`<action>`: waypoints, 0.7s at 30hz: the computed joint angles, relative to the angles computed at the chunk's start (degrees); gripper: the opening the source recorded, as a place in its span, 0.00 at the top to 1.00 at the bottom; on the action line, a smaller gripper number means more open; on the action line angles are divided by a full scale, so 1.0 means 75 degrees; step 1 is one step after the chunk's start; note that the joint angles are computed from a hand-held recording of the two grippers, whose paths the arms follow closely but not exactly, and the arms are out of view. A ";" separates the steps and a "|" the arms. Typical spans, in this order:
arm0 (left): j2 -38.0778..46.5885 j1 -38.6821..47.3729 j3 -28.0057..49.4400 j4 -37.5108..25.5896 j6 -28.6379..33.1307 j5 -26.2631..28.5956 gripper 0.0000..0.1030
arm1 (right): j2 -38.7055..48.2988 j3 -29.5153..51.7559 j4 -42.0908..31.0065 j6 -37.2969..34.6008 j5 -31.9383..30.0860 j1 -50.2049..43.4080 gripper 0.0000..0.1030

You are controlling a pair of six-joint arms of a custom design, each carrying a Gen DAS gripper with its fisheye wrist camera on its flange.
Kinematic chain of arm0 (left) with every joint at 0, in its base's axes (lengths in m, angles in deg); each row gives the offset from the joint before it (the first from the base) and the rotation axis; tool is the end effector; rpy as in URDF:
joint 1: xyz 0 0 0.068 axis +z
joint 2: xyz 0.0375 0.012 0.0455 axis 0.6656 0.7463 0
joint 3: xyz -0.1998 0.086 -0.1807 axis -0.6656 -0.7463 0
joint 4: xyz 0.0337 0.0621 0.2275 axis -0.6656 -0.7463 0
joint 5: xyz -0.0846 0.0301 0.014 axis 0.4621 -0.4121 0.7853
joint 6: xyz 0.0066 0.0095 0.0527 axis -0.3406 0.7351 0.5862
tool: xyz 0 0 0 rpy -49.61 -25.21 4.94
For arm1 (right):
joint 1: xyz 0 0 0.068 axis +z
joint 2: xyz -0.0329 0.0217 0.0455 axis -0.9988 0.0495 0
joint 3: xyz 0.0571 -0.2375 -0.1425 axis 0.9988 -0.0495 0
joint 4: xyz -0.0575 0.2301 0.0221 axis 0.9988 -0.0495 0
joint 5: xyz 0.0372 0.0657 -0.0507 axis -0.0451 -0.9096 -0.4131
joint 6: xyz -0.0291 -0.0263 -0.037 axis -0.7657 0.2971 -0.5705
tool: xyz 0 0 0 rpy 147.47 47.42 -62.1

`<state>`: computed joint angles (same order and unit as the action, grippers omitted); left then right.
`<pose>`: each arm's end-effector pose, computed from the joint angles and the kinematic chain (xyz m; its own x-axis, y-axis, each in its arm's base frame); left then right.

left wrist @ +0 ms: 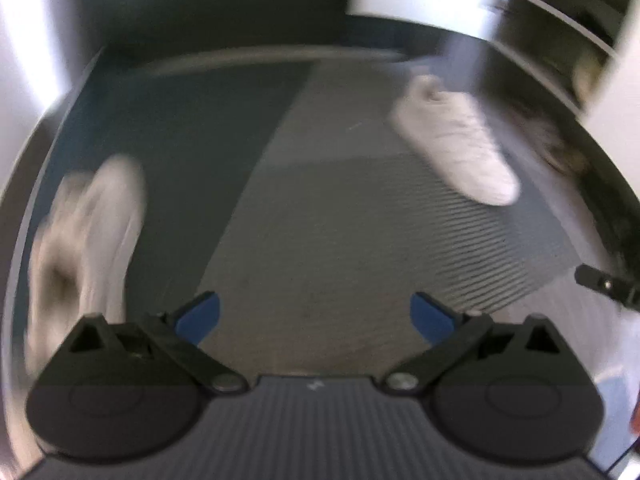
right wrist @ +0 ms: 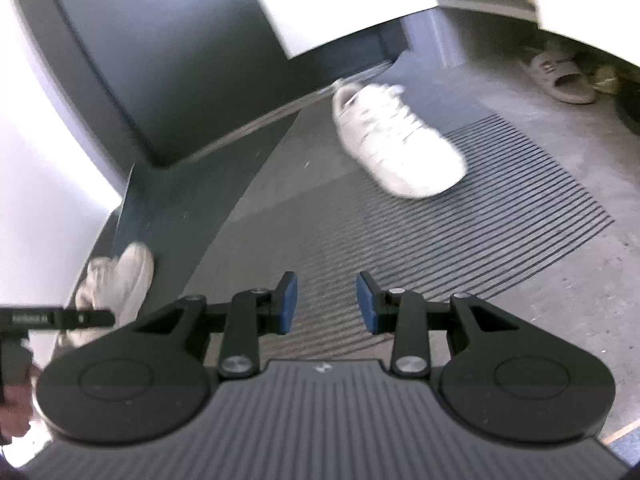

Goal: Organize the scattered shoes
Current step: 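Move the left tool toward the second white sneaker by the cabinet, then grasp the second white sneaker's heel with the left tool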

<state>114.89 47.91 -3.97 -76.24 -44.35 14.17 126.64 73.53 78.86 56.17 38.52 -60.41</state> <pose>0.2138 0.0261 0.1932 -0.7969 -0.0918 -0.5972 -0.1593 0.9853 0.0612 0.2491 0.1345 0.1486 -0.7552 0.0402 -0.6542 -0.3238 0.8449 0.4258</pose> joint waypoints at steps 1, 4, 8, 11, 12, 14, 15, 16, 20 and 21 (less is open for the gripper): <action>0.0331 0.0048 0.0295 0.0053 0.0370 0.0026 0.00 | 0.0014 -0.0034 0.0077 0.0036 -0.0015 -0.0096 0.64; 0.1956 -0.0043 0.1495 0.0784 0.1593 0.0137 0.01 | 0.0122 -0.0166 0.0326 0.0211 -0.0114 -0.0409 0.64; 0.4433 -0.0528 0.3378 0.1611 0.1794 -0.0029 0.04 | 0.0319 -0.0277 0.0570 0.0385 -0.0163 -0.0589 0.64; 0.5738 -0.0831 0.4649 0.1548 0.0976 0.0093 0.05 | 0.0427 -0.0248 0.0557 0.0462 -0.0241 -0.0676 0.64; 0.6197 -0.0974 0.4948 0.1977 0.0687 0.0120 0.05 | 0.0427 -0.0244 0.0546 0.0437 -0.0219 -0.0682 0.64; 0.6632 -0.1124 0.5268 0.2288 0.0562 0.0074 0.05 | 0.0366 -0.0189 0.0318 0.0449 -0.0120 -0.0726 0.64; 0.6935 -0.1234 0.5566 0.2387 0.0532 -0.0027 0.05 | 0.0364 -0.0150 0.0226 0.0483 -0.0122 -0.0770 0.64; 0.7322 -0.1340 0.6021 0.2426 0.0553 -0.0140 0.05 | 0.0407 -0.0067 0.0146 0.0496 -0.0156 -0.0869 0.64; 0.8732 -0.1566 0.7887 0.2656 0.0607 -0.0302 0.05 | 0.0602 0.0236 -0.0063 0.0382 -0.0132 -0.1137 0.64; 0.9009 -0.1613 0.8315 0.2634 0.0524 -0.0442 0.05 | 0.0679 0.0292 -0.0052 0.0402 -0.0133 -0.1192 0.64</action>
<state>182.45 35.81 58.39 -56.48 -40.42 10.86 131.74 75.72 78.47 59.19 37.52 -69.35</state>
